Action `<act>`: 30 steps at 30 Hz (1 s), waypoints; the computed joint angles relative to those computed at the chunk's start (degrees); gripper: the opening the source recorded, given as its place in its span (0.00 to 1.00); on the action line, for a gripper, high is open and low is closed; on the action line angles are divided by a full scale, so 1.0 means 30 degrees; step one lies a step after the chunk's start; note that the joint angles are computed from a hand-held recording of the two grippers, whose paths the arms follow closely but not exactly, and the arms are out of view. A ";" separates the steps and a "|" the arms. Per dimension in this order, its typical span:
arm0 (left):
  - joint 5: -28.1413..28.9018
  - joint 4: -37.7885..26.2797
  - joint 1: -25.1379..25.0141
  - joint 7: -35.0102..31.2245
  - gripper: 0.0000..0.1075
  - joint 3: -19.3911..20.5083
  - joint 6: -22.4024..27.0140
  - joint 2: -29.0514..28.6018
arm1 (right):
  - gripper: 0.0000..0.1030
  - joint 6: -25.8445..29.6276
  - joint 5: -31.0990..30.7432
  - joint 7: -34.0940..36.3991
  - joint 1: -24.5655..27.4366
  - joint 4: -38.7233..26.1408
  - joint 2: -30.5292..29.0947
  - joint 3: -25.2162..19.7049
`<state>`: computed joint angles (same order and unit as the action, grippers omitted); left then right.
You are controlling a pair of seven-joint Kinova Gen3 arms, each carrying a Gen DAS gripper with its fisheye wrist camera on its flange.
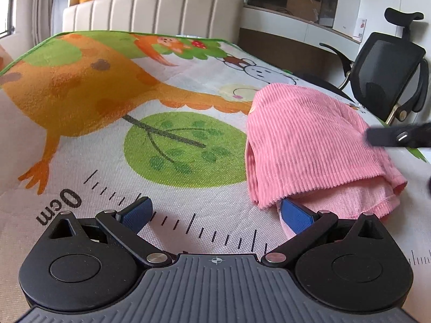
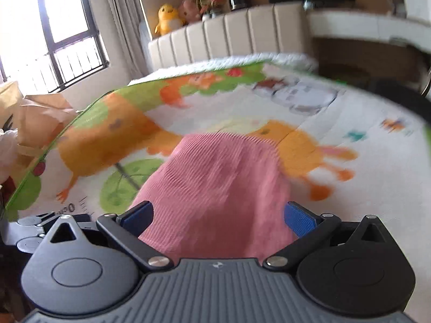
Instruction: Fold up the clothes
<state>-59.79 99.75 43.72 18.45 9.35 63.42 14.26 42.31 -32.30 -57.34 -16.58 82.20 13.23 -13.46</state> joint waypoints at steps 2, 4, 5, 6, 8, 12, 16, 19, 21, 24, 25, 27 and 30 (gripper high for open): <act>-0.0936 0.0495 0.0206 0.0885 0.96 -0.0018 -0.0122 0.0010 | 1.00 -0.0155 0.1553 -0.0881 -0.1548 -0.0026 0.0378 0.0892; -0.2489 0.1497 0.1515 0.1997 0.96 -0.1275 -0.1314 -0.0506 | 1.00 -0.0526 0.2249 -0.1325 -0.1814 0.0076 0.0430 0.0833; -0.3266 0.1892 0.2400 0.2380 0.96 -0.2097 -0.2091 -0.0866 | 1.00 -0.0538 0.2248 -0.1207 -0.1416 0.0090 0.0462 0.0407; -0.4043 0.2224 0.3285 0.2779 0.96 -0.2868 -0.2868 -0.1254 | 1.00 -0.0548 0.2265 -0.1100 -0.1004 0.0100 0.0498 -0.0041; -0.5596 0.2733 0.4260 0.3153 0.96 -0.3671 -0.4421 -0.1711 | 1.00 -0.0494 0.1938 -0.0633 -0.0722 0.0138 0.0533 -0.0208; -0.6353 0.2704 0.3510 0.1707 0.96 -0.3414 -0.6844 -0.1163 | 1.00 -0.0496 0.1213 -0.0044 -0.0260 0.0494 0.0325 -0.0284; -0.3436 0.1778 0.1699 0.0271 0.96 -0.1864 -0.6691 -0.0622 | 1.00 -0.1123 0.1906 -0.0934 -0.0796 0.1095 -0.0244 0.0087; -0.1476 0.0756 0.2393 -0.0118 0.96 -0.2074 -0.5008 -0.0228 | 1.00 -0.2090 0.2310 -0.1792 -0.0930 0.1965 -0.0779 0.0077; -0.1041 0.0238 0.3537 -0.0060 0.96 -0.2657 -0.3741 0.0116 | 1.00 -0.3115 0.2021 -0.1937 -0.1602 0.2933 -0.1394 0.0803; -0.0415 -0.0398 0.5421 -0.0310 0.96 -0.4118 -0.2455 0.0532 | 1.00 -0.4483 0.0605 -0.0215 -0.1966 0.4530 -0.2472 0.1468; -0.0414 -0.0625 0.5791 -0.0131 0.96 -0.4139 -0.1777 0.0736 | 1.00 -0.4623 0.0101 0.0562 -0.1386 0.4951 -0.2811 0.1060; -0.0240 -0.1272 0.5847 0.0004 0.96 -0.3563 -0.0587 0.1062 | 1.00 -0.3975 -0.0843 0.2116 0.0147 0.5467 -0.3353 0.0119; 0.0664 -0.2058 0.6022 -0.0454 0.96 -0.3738 -0.0157 0.1285 | 1.00 -0.2538 -0.1290 0.3663 0.0266 0.6285 -0.4303 0.1036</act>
